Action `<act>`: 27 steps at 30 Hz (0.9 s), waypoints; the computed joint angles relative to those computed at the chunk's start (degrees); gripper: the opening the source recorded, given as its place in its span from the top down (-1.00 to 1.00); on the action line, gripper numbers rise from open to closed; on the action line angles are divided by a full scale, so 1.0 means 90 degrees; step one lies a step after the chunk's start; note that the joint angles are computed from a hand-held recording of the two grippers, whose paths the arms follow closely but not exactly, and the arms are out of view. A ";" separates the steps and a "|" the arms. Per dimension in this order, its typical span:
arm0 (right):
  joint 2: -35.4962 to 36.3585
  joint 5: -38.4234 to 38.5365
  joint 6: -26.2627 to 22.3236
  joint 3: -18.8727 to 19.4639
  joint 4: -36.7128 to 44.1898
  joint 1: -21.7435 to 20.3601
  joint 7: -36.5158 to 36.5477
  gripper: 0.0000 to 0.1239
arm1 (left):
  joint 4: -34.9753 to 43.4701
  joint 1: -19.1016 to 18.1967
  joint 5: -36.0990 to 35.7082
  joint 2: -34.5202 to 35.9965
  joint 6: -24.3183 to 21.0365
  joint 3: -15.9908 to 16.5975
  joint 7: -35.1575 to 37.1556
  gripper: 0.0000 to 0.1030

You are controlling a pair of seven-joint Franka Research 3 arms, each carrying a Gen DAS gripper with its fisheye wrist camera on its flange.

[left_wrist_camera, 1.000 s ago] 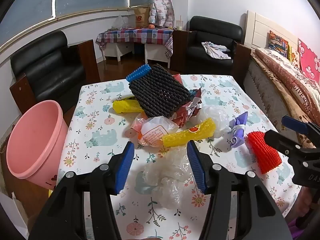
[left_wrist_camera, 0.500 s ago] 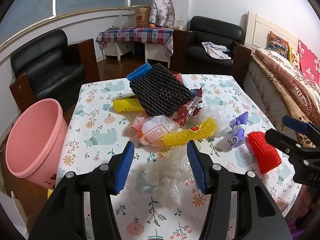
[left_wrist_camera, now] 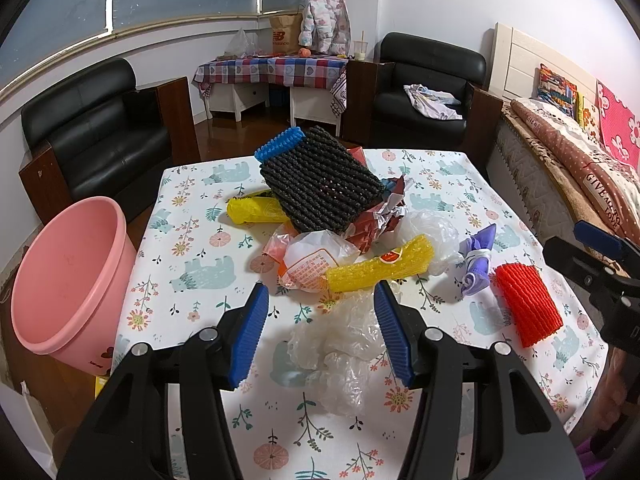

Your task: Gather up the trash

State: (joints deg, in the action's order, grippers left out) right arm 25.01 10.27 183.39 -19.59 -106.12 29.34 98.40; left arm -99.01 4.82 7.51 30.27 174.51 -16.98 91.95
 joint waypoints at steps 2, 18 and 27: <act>-0.0024 0.0016 0.0027 -0.0052 -0.0038 0.0046 0.0028 -0.42 | 0.0000 0.0002 0.0004 0.0000 0.0000 -0.0002 -0.0003 -0.08; -0.0008 0.0035 -0.0005 -0.0092 -0.0021 0.0065 0.0045 -0.42 | 0.0000 0.0019 0.0003 0.0004 0.0002 -0.0022 0.0001 -0.08; -0.0012 -0.0072 -0.0090 -0.0292 -0.0085 0.0191 0.0219 -0.42 | -0.0005 0.0058 -0.0054 0.0033 -0.0028 -0.0082 0.0042 -0.08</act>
